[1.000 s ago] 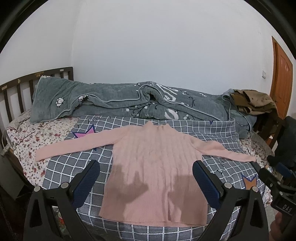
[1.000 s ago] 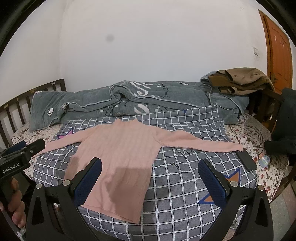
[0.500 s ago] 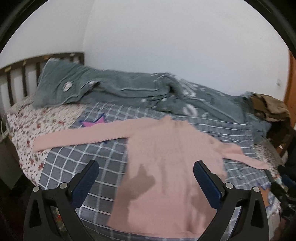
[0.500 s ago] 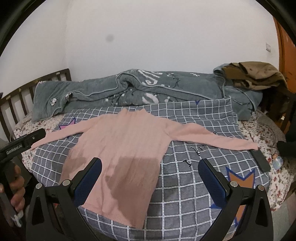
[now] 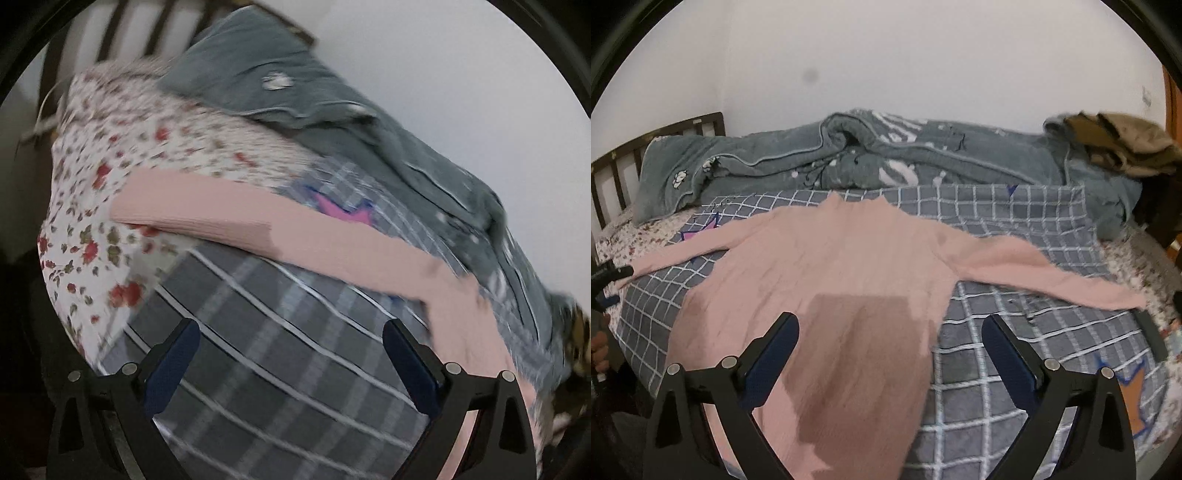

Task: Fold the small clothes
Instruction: 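Grasp the sweater sleeve end with the left gripper and lift it, then carry the sleeve across the sweater body with the left gripper and release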

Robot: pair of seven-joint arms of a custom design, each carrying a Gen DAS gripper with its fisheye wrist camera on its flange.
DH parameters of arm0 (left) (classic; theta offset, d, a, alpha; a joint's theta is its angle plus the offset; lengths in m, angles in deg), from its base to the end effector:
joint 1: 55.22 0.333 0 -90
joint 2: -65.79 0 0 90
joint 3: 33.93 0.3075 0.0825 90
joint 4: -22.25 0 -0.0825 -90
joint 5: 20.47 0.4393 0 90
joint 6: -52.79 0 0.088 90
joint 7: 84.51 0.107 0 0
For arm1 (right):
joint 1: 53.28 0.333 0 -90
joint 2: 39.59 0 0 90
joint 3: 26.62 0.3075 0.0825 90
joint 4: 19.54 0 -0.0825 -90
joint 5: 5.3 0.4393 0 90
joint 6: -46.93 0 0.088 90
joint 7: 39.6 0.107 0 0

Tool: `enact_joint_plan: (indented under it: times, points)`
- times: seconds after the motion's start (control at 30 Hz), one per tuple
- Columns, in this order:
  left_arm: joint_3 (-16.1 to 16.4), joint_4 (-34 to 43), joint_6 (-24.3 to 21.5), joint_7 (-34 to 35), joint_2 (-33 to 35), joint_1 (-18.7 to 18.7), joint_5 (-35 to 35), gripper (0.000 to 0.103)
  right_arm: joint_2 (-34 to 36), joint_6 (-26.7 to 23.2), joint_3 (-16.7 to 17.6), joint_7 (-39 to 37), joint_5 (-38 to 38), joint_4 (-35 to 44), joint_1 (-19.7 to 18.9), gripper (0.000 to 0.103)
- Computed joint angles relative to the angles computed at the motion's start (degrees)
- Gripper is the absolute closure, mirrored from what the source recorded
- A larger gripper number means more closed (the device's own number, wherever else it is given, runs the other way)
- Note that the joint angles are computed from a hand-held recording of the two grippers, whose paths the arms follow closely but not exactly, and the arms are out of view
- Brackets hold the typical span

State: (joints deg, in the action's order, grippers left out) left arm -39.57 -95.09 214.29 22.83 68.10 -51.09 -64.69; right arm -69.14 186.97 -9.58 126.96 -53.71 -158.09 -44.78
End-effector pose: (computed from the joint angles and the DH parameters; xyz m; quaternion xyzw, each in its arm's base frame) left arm 0.6481 0.0180 0.4581 -0.7402 0.5339 -0.3913 0.1184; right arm 0.4453 0.2216 0.5190 -0.5093 0.7309 -0.3780 0.2519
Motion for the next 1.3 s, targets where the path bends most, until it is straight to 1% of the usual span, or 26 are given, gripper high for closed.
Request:
enact_joint_plan:
  times: [0.07,0.1,0.17,0.23,0.3,0.37,0.4,0.43,0.47,0.5,0.53,0.57,0.63,0.73,0.8,0.87,0.97,1.0,1.13,1.2,1.23,1.27,1.3]
  points:
    - [0.4,3.2,-1.0,0.3,3.4,1.2,-3.4,0.011,1.7,2.6,-1.0,0.8,0.3,0.3,-0.4,0.006]
    - [0.3,4.7,-1.1,-0.4,5.1,1.9,-4.4,0.013,2.4,2.9,-1.1,1.1,0.5,0.7,-0.7,0.006]
    - [0.1,6.9,-0.8,-4.1,7.6,2.9,-3.1,0.019,3.8,3.3,-1.5,1.5,0.7,1.5,-0.9,0.006]
    - [-0.9,9.0,0.0,-5.0,9.8,4.4,-3.9,0.025,4.9,3.7,-1.7,1.5,0.4,2.3,-1.1,0.006]
    - [-1.1,10.8,1.7,-7.9,11.6,5.0,-1.9,0.034,5.8,2.5,-1.4,1.3,-0.5,3.3,-1.1,0.006]
    - [0.4,12.0,3.8,-14.9,13.1,4.0,4.7,0.047,6.3,1.0,-1.1,1.1,-1.7,4.1,-0.8,0.006]
    - [1.5,12.6,4.8,-18.5,13.8,3.1,8.9,0.050,6.2,0.4,-1.1,1.2,-2.3,4.2,-0.6,0.006]
    - [3.0,13.0,5.6,-21.5,14.3,1.9,12.8,0.063,6.2,0.0,-1.2,1.3,-2.8,4.3,-0.4,0.006]
    - [6.5,13.2,6.2,-27.3,14.6,-0.9,20.8,0.082,5.9,-0.1,-1.4,1.3,-3.1,4.1,-0.2,0.006]
    - [9.2,14.0,5.6,-31.8,15.1,-3.1,27.4,0.091,5.8,0.0,-1.7,1.3,-3.3,4.0,0.0,0.006]
    - [10.0,15.3,4.2,-32.4,15.4,-3.6,30.5,0.095,5.5,0.3,-2.0,1.2,-3.3,3.6,0.2,0.006]
    - [9.0,16.0,3.8,-31.8,15.4,-2.8,31.3,0.096,5.3,0.5,-2.2,1.2,-3.4,3.4,0.2,0.006]
    - [7.6,15.8,5.0,-31.6,14.1,-2.2,33.7,0.096,4.1,1.3,-2.5,1.6,-3.9,2.2,0.0,0.006]
    - [4.5,15.5,6.8,-30.2,11.5,-1.3,37.0,0.096,2.6,2.0,-2.4,2.2,-4.6,0.6,-0.7,0.006]
    - [2.6,16.5,6.6,-29.9,10.4,-1.5,39.1,0.096,0.4,3.3,-2.5,3.0,-5.3,-1.5,-1.3,0.006]
    - [-0.1,17.5,6.4,-27.7,9.4,-1.8,39.2,0.096,-1.6,4.4,-2.6,2.9,-5.2,-3.3,-1.9,0.006]
    - [-1.3,19.6,6.7,-27.9,9.2,-5.1,43.0,0.096,-5.6,5.7,-2.5,2.4,-4.6,-6.6,-3.0,0.006]
    - [-2.2,20.7,6.6,-27.3,9.4,-6.1,43.6,0.096,-7.1,6.2,-2.5,2.0,-4.3,-7.8,-3.4,0.006]
    - [-5.7,26.3,4.1,-24.5,12.4,-9.9,43.3,0.096,-13.2,7.0,-2.1,0.2,-2.3,-12.5,-5.3,0.006]
    - [-7.6,29.0,2.6,-22.5,14.6,-11.7,42.3,0.096,-16.4,8.2,-2.9,-1.0,0.1,-15.1,-5.8,0.007]
    - [-8.1,29.8,2.4,-21.9,15.5,-12.9,42.3,0.096,-17.2,9.4,-3.3,-1.5,1.1,-15.9,-6.2,0.009]
    - [-8.4,30.4,2.3,-21.7,16.3,-14.1,42.4,0.096,-19.2,11.2,-4.7,-2.2,2.7,-17.9,-6.1,0.009]
    - [-8.8,30.7,2.3,-21.2,17.1,-15.2,42.5,0.096,-20.4,11.9,-5.1,-2.8,3.8,-19.0,-6.2,0.009]
